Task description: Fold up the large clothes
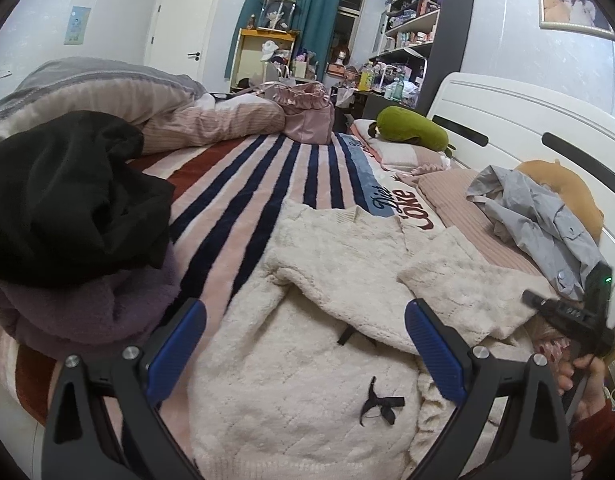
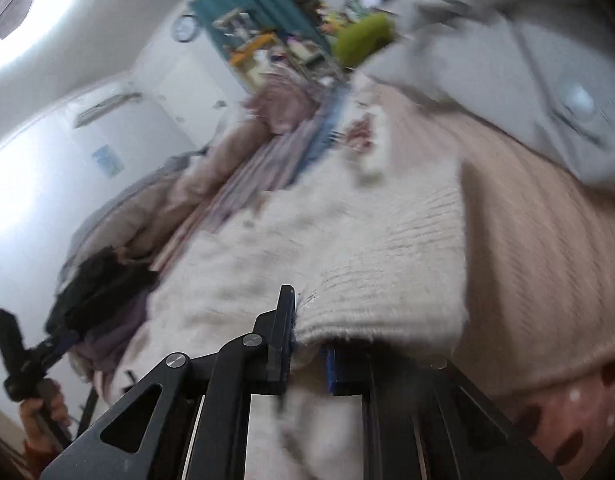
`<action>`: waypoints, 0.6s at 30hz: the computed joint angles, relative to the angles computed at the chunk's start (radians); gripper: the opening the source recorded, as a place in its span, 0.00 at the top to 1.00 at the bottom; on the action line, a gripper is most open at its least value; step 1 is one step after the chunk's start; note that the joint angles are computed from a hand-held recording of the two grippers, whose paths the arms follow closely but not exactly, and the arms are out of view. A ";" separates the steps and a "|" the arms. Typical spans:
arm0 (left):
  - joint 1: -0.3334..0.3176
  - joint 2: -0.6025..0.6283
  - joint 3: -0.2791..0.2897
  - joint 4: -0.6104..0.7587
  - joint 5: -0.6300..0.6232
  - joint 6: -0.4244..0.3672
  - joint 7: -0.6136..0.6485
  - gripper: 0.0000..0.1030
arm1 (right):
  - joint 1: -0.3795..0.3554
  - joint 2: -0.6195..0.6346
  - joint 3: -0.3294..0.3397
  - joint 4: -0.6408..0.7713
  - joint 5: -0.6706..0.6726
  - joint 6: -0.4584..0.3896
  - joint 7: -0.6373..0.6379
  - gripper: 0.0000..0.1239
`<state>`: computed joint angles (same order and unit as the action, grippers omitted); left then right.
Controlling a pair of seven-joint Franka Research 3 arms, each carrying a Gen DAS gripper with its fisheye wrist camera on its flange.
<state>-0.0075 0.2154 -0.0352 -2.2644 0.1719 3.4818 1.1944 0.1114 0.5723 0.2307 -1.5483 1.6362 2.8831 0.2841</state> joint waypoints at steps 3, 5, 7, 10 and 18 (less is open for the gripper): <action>-0.028 -0.005 0.034 -0.010 -0.049 0.008 0.035 0.05 | 0.024 -0.016 0.024 0.025 0.032 -0.027 -0.118 0.95; -0.009 -0.011 0.027 -0.022 -0.047 0.019 0.029 0.05 | 0.051 -0.009 0.032 0.051 -0.002 -0.064 -0.130 0.95; 0.006 -0.017 0.025 -0.035 -0.049 0.035 0.025 0.05 | 0.079 0.006 0.044 0.079 -0.074 -0.110 -0.122 0.95; -0.002 -0.025 0.043 -0.055 -0.092 0.053 0.057 0.05 | 0.144 0.055 0.053 0.135 -0.287 -0.206 -0.039 0.95; 0.069 -0.041 0.021 -0.093 -0.060 0.070 0.034 0.05 | 0.354 0.236 -0.056 0.299 -0.838 -0.350 0.365 0.95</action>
